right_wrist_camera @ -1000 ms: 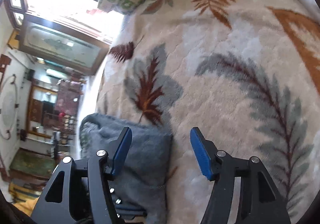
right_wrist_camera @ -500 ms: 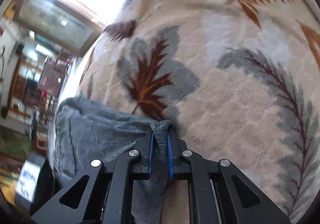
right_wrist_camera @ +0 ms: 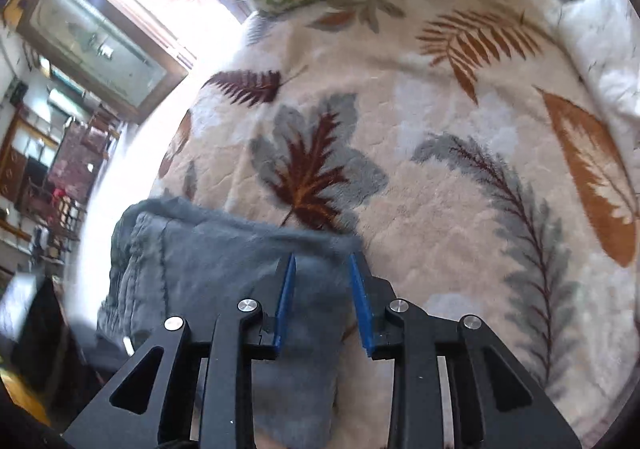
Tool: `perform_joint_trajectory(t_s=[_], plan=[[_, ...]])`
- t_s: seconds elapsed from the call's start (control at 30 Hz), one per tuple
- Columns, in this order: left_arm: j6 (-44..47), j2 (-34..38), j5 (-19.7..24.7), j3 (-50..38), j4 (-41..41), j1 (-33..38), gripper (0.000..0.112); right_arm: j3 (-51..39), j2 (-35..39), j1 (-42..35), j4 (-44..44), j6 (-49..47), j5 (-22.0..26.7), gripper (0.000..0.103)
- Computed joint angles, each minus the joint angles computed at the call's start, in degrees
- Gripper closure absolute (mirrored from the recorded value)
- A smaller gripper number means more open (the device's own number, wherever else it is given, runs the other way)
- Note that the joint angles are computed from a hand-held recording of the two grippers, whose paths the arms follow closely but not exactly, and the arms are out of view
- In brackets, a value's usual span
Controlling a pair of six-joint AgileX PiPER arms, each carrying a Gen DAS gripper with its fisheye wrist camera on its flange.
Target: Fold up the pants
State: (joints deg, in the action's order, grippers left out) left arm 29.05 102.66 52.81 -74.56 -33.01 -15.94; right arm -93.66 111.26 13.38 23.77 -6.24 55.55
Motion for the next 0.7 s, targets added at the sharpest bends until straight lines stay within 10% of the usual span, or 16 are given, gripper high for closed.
perform_joint_trajectory(t_s=[0.37, 0.43, 0.5, 0.7], plan=[[1.83, -3.14, 2.46, 2.84, 1.93, 9.49, 0.094, 5.40, -0.46, 13.77, -17.53, 14.43, -4.33, 0.062], [3.61, -5.17, 5.22, 1.76, 1.81, 13.48, 0.044, 4.75, -2.17, 16.22, -20.88, 16.45, -4.61, 0.053], [4.01, -7.38, 5.02, 0.48, 3.40, 17.47, 0.018, 4.81, -4.41, 20.53, -24.45, 17.62, -5.81, 0.047], [7.26, -6.08, 8.34, -3.24, 2.18, 31.92, 0.018, 2.22, -3.94, 33.35, -25.37, 15.49, -8.62, 0.045]])
